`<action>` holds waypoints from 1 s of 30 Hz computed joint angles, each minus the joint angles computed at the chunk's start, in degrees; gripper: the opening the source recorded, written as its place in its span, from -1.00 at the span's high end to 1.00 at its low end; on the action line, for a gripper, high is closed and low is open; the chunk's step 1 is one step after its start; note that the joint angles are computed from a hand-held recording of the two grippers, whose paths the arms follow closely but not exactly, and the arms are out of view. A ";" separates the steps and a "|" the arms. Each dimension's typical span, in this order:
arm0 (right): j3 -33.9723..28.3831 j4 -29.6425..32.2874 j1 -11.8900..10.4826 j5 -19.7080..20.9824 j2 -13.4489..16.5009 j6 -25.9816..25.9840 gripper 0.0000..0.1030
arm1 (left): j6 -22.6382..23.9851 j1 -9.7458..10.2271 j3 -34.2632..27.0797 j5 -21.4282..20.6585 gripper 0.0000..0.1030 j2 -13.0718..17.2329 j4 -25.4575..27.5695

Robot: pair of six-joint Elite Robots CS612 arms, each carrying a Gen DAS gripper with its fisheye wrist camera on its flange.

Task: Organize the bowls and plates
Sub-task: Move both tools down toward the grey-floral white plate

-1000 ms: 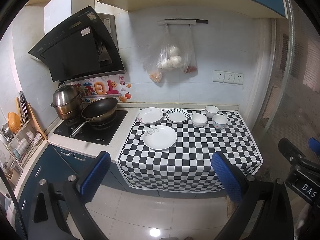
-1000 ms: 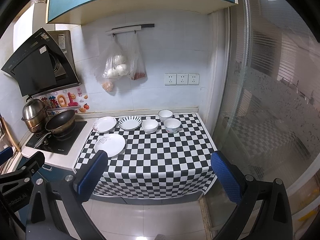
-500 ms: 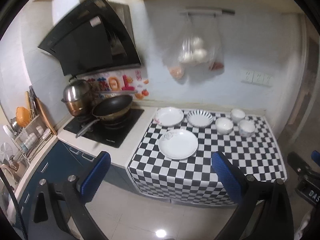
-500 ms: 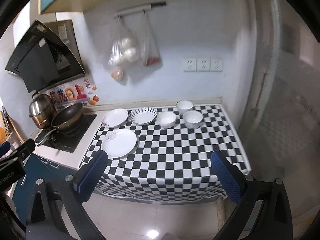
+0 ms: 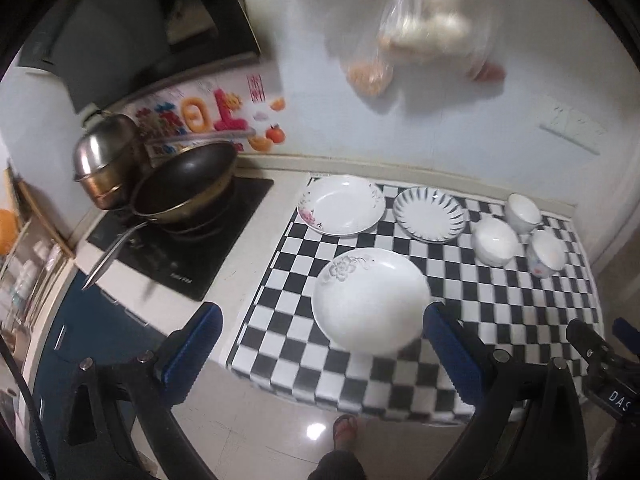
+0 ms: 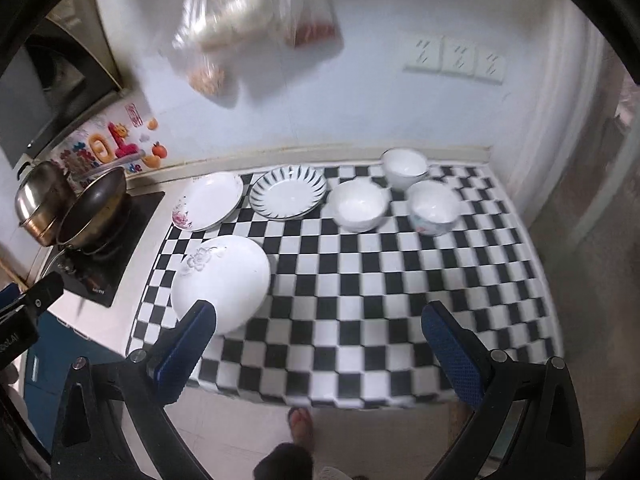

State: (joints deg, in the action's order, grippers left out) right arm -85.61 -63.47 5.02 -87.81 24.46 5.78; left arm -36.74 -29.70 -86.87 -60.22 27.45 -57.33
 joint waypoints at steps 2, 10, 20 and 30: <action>4.88 -1.30 0.74 -0.69 -0.92 1.08 -1.00 | 1.55 2.08 3.56 -3.38 -1.00 -0.48 -2.15; 24.13 -6.38 2.41 2.71 -4.79 3.13 -1.00 | 7.02 8.00 16.51 -12.86 -0.86 -2.02 -6.04; 43.45 -8.61 2.78 8.46 -9.12 1.93 -1.00 | 10.37 11.82 29.17 -21.39 -0.54 -3.92 -6.17; 52.99 -5.04 1.91 16.99 -11.57 2.64 -0.25 | 9.23 13.64 32.28 -33.12 0.06 -3.65 -5.26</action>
